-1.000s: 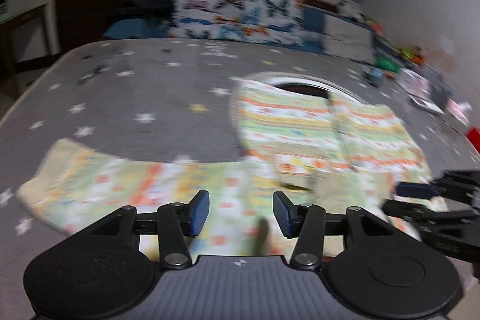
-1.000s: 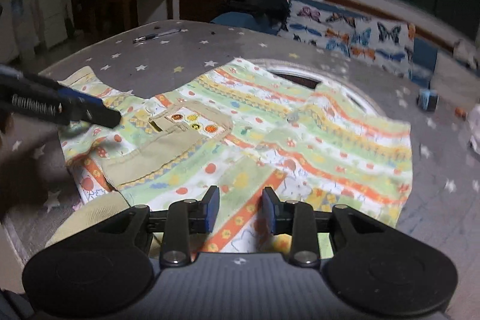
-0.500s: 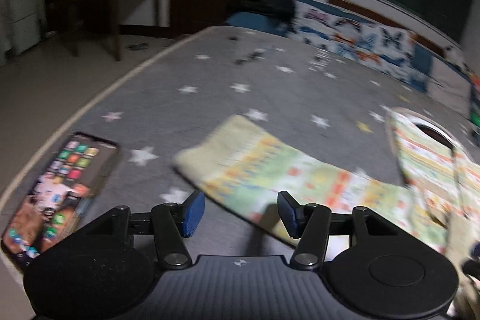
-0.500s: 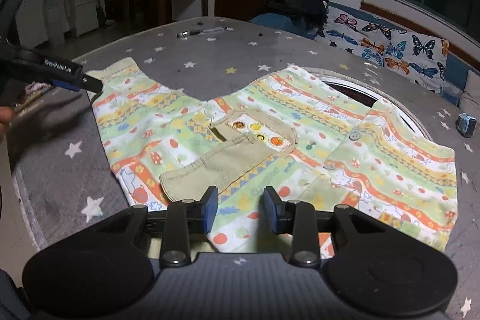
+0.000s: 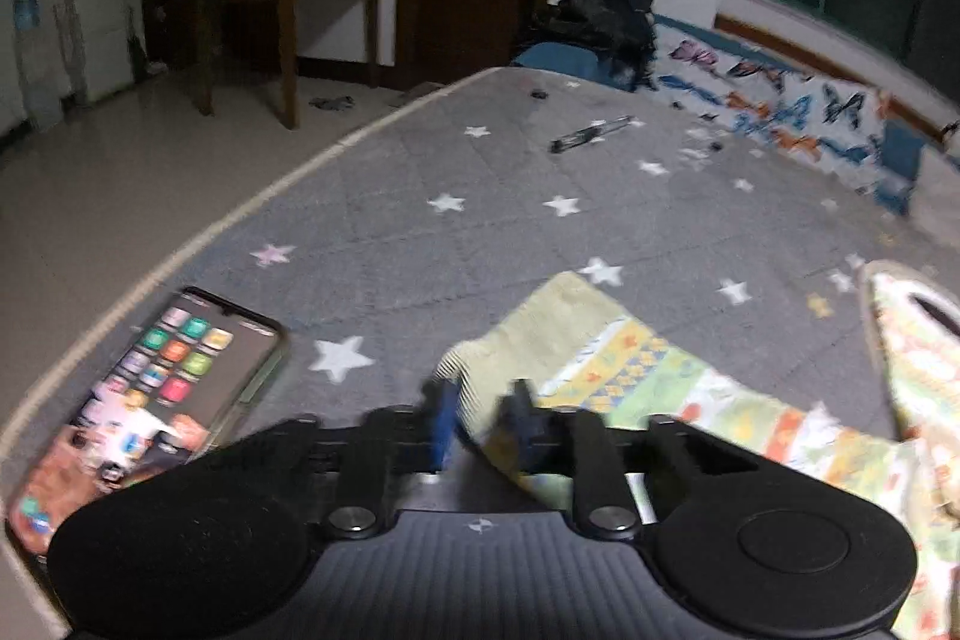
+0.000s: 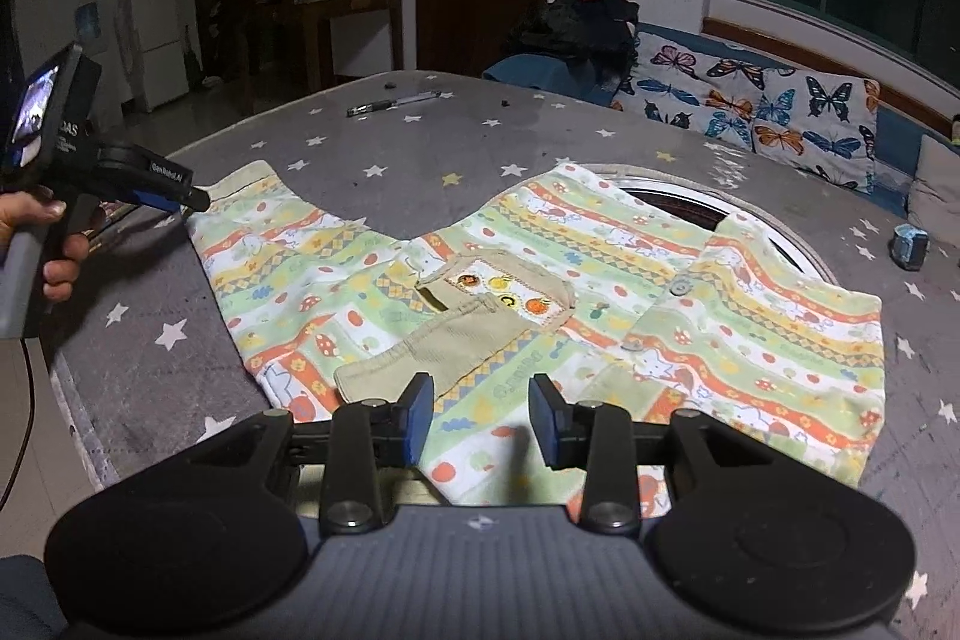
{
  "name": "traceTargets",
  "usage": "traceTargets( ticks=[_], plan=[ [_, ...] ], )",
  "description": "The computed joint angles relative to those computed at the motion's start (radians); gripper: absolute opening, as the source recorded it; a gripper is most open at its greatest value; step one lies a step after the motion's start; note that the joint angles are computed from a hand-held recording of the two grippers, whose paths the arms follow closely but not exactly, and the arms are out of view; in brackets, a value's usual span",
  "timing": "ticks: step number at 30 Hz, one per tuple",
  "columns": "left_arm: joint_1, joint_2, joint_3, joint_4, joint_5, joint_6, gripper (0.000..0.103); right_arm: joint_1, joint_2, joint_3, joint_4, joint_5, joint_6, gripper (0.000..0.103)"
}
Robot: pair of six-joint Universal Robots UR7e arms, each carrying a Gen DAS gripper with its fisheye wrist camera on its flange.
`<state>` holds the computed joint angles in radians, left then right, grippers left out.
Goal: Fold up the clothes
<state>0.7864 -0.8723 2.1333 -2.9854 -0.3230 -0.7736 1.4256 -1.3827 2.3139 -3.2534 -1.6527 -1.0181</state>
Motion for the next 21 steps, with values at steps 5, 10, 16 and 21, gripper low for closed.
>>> traceTargets(
  ticks=[5,10,16,21],
  plan=[
    [-0.05,0.046,-0.008,-0.233,-0.018,0.193,0.008,-0.024,-0.034,0.019,-0.017,0.017,0.021,0.035],
    [-0.122,0.091,-0.054,-0.403,-0.122,0.395,0.007,-0.06,-0.066,0.032,-0.038,0.035,0.052,0.035],
    [-0.176,0.147,-0.138,-0.454,-0.325,0.53,0.007,-0.113,-0.11,0.044,-0.048,0.058,0.079,0.035],
    [-0.193,0.205,-0.219,-0.421,-0.5,0.591,0.007,-0.16,-0.149,0.055,-0.048,0.09,0.105,0.035]
  ],
)
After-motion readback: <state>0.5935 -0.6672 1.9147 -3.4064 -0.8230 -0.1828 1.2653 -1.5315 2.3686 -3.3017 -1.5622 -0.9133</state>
